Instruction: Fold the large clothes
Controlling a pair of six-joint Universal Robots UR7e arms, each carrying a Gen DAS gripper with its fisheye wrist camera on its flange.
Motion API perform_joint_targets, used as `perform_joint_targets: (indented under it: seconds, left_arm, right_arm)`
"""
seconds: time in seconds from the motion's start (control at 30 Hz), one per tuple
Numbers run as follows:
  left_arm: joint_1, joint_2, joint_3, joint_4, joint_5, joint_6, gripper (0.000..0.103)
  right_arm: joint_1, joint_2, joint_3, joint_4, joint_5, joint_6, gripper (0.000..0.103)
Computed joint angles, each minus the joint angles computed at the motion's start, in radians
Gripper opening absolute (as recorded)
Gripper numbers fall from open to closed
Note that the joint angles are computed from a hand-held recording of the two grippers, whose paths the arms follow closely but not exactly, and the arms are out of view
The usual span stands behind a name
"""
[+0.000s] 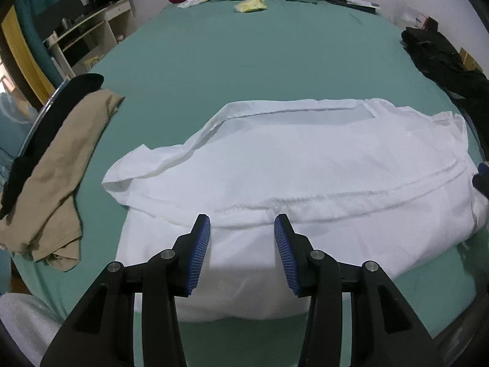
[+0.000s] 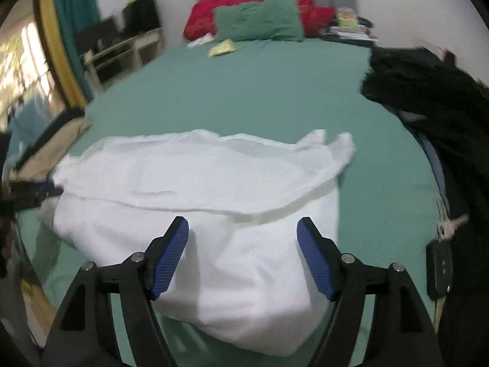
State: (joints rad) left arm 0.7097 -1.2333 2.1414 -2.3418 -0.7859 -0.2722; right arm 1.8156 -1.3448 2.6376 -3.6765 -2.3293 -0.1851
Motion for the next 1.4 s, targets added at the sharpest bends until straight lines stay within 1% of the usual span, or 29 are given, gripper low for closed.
perform_joint_targets:
  seconds: [0.03,0.07,0.13,0.23,0.3,0.37,0.4,0.43,0.47,0.5,0.53,0.57,0.6,0.67,0.7,0.73,0.77,0.93,1.07,1.1,1.13,1.17,1.2,1.23,1.27,1.3,1.33,1.37,1.4]
  left_arm:
    - [0.003,0.008,-0.004,-0.004,0.006,0.003,0.047]
    - [0.006,0.016,-0.01,0.003,0.013,0.0,0.047]
    - [0.014,0.033,-0.029,0.022,0.023,-0.01,0.047]
    - [0.023,0.04,-0.037,-0.015,0.017,0.007,0.047]
    - [0.027,0.044,-0.04,-0.039,0.017,0.036,0.047]
    - [0.031,0.051,-0.039,-0.081,0.013,0.088,0.046]
    - [0.031,0.057,-0.041,-0.096,0.016,0.115,0.03]
    - [0.033,0.062,-0.047,-0.093,0.015,0.129,0.007]
    - [0.036,0.065,-0.055,-0.095,0.006,0.148,0.005]
    - [0.037,0.064,-0.055,-0.112,0.002,0.167,0.005]
    - [0.032,0.066,-0.05,-0.145,0.011,0.204,0.004]
    - [0.028,0.069,-0.049,-0.168,0.021,0.233,0.003]
    - [0.029,0.075,-0.056,-0.181,0.023,0.256,0.003]
    - [0.032,0.08,-0.07,-0.213,0.013,0.282,0.003]
    - [0.033,0.086,-0.076,-0.244,0.013,0.312,0.003]
    - [0.035,0.094,-0.082,-0.269,0.014,0.338,0.003]
    - [0.041,0.107,-0.093,-0.3,0.011,0.374,0.003]
    - [0.091,0.181,-0.2,-0.333,-0.036,0.453,0.003]
    - [0.147,0.263,-0.328,-0.277,-0.08,0.476,0.003]
    - [0.168,0.289,-0.378,-0.221,-0.104,0.479,0.004]
    - [0.183,0.306,-0.417,-0.162,-0.119,0.474,0.007]
    - [0.203,0.329,-0.471,-0.073,-0.134,0.456,0.011]
    - [0.22,0.343,-0.506,-0.025,-0.142,0.442,0.018]
    - [0.23,0.345,-0.519,-0.02,-0.142,0.436,0.029]
    - [0.241,0.34,-0.529,-0.015,-0.137,0.425,0.035]
    - [0.248,0.328,-0.534,-0.009,-0.138,0.41,0.039]
    - [0.257,0.301,-0.526,-0.026,-0.154,0.397,0.04]
    - [0.265,0.266,-0.506,-0.058,-0.177,0.393,0.041]
    - [0.27,0.22,-0.47,-0.096,-0.191,0.39,0.045]
  right_arm:
    - [0.002,0.016,0.0,-0.034,0.014,-0.027,0.074]
    - [0.0,0.028,-0.006,-0.038,0.02,-0.042,0.074]
    - [-0.004,0.054,-0.03,0.005,-0.013,-0.045,0.074]
    - [-0.005,0.102,-0.06,-0.012,-0.044,-0.086,0.074]
    - [-0.015,0.108,-0.071,-0.014,-0.025,-0.121,0.073]
    - [-0.025,0.108,-0.082,0.0,0.004,-0.136,0.062]
    - [-0.033,0.097,-0.086,0.031,0.021,-0.138,0.041]
    - [-0.033,0.093,-0.09,0.048,0.02,-0.136,0.023]
    - [-0.032,0.091,-0.093,0.05,0.018,-0.14,0.018]
    - [-0.033,0.09,-0.095,0.042,0.023,-0.149,0.007]
    - [-0.035,0.085,-0.098,0.049,0.028,-0.146,0.004]
    - [-0.042,0.072,-0.1,0.064,0.041,-0.136,0.004]
    - [-0.057,0.045,-0.097,0.071,0.074,-0.122,0.003]
    - [-0.071,0.012,-0.099,0.078,0.111,-0.097,0.003]
    - [-0.09,-0.023,-0.098,0.098,0.154,-0.079,0.003]
    - [-0.103,-0.046,-0.104,0.114,0.181,-0.067,0.003]
    - [-0.114,-0.062,-0.118,0.124,0.194,-0.074,0.003]
    - [-0.144,-0.062,-0.218,0.202,0.222,-0.108,0.003]
    - [-0.166,-0.007,-0.303,0.253,0.202,-0.12,0.003]
    - [-0.177,0.004,-0.318,0.271,0.193,-0.119,0.003]
    - [-0.19,0.014,-0.335,0.303,0.177,-0.113,0.004]
    - [-0.199,0.035,-0.356,0.323,0.136,-0.099,0.005]
    - [-0.202,0.049,-0.363,0.311,0.098,-0.094,0.014]
    - [-0.197,0.065,-0.369,0.283,0.047,-0.094,0.032]
    - [-0.19,0.073,-0.365,0.237,0.012,-0.104,0.041]
    - [-0.175,0.071,-0.355,0.187,-0.016,-0.112,0.058]
    - [-0.156,0.067,-0.347,0.153,-0.041,-0.117,0.07]
    - [-0.137,0.068,-0.346,0.136,-0.065,-0.114,0.074]
    - [-0.111,0.058,-0.336,0.127,-0.084,-0.094,0.076]
